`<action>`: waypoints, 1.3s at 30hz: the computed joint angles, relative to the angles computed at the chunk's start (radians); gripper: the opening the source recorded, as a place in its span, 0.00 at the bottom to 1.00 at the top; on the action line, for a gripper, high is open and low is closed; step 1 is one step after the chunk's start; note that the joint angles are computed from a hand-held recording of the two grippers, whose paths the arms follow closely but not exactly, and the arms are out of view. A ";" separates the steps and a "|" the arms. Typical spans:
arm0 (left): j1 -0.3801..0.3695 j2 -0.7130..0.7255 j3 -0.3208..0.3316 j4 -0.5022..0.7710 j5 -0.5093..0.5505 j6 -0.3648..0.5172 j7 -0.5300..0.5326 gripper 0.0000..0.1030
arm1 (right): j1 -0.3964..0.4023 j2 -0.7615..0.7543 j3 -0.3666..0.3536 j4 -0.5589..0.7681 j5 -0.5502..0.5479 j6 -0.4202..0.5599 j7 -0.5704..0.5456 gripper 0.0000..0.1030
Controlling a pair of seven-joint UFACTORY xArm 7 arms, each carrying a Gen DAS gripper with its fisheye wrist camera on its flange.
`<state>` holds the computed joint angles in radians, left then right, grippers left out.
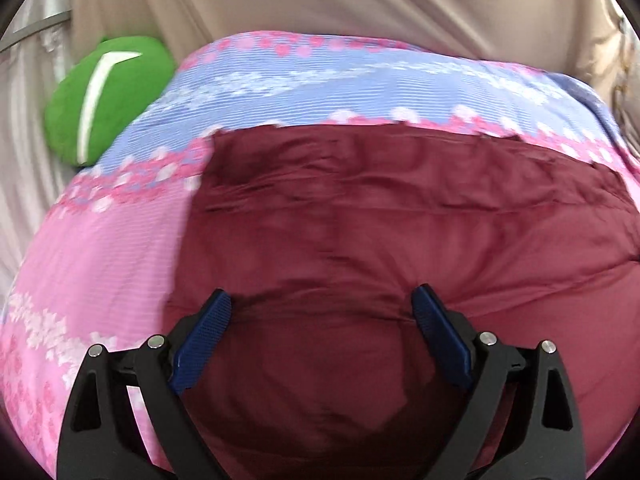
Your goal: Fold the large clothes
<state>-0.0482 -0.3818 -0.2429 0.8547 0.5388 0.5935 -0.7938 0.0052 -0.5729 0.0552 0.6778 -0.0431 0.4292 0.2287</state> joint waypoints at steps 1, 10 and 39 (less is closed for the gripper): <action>0.014 -0.011 0.003 -0.006 0.009 0.013 -0.012 0.88 | -0.033 0.000 0.015 0.007 -0.023 0.015 0.022 0.28; 0.025 0.105 0.162 0.152 -0.185 -0.039 0.164 0.92 | 0.089 0.203 -0.145 0.278 0.135 0.032 -0.156 0.70; 0.016 0.157 0.168 0.224 -0.041 -0.052 0.067 0.33 | 0.072 0.402 -0.038 0.495 0.103 0.066 -0.105 0.32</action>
<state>-0.0317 -0.2244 -0.0748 1.0783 0.4980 0.5416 -0.7272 0.0775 -0.1713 0.0173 1.1728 0.0598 0.4953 0.1233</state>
